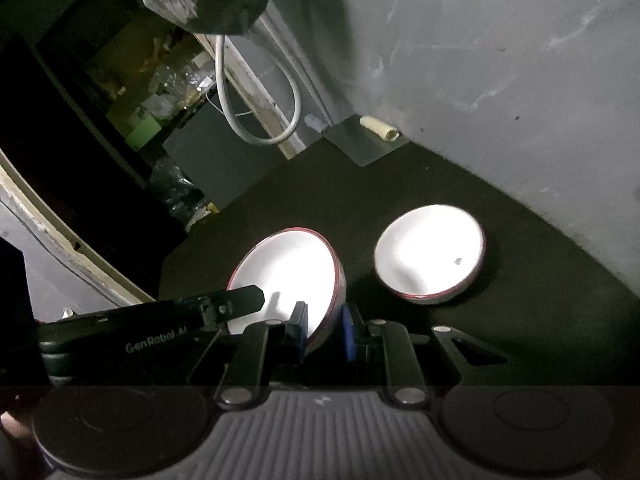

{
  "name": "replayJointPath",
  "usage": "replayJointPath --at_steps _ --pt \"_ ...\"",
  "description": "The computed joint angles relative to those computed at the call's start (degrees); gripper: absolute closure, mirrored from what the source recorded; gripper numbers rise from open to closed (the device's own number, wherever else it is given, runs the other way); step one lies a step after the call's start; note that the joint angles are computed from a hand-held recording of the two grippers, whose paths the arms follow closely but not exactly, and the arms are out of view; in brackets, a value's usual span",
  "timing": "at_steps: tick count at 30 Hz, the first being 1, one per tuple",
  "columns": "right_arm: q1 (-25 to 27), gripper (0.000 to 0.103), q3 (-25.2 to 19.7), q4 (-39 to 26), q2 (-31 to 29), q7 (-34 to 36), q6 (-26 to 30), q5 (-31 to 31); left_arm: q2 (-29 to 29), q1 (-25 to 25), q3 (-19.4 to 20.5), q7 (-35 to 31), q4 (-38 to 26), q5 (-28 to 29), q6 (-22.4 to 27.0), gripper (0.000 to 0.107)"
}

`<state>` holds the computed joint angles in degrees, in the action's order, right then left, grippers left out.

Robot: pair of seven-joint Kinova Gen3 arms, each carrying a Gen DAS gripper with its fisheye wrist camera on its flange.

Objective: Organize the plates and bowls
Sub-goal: 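Carry the white bowl with both tools and lower it into the steel bowl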

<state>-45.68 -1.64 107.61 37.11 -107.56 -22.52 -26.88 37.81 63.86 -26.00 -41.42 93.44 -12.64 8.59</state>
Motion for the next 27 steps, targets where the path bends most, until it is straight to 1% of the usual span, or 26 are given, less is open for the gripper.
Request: replayJointPath --at_steps 4,10,14,20,23,27 --pt "-0.22 0.083 0.11 4.46 -2.90 0.51 -1.99 -0.41 -0.22 2.33 -0.52 0.23 -0.54 -0.23 0.07 0.098" --pt "-0.18 0.083 -0.32 10.59 -6.54 1.75 -4.62 -2.66 0.17 4.37 0.39 0.40 -1.84 -0.23 0.05 0.098" --pt "0.73 0.083 -1.62 14.22 -8.08 1.63 -6.72 -3.26 0.66 5.26 1.15 0.48 -2.82 -0.29 0.33 0.098" --pt "1.83 0.083 -3.44 19.06 -9.90 0.52 -9.09 -3.74 1.02 4.60 4.55 -0.84 -4.24 -0.87 1.22 0.098" --pt "1.64 0.083 -4.15 21.45 -10.61 -0.39 -10.03 -4.59 1.02 3.44 7.22 -1.95 -4.73 -1.17 1.91 0.098" --pt "1.33 0.083 -5.04 23.81 -11.10 -2.19 -10.84 -5.57 1.01 2.98 9.46 -2.69 -4.75 -1.45 2.41 0.098"
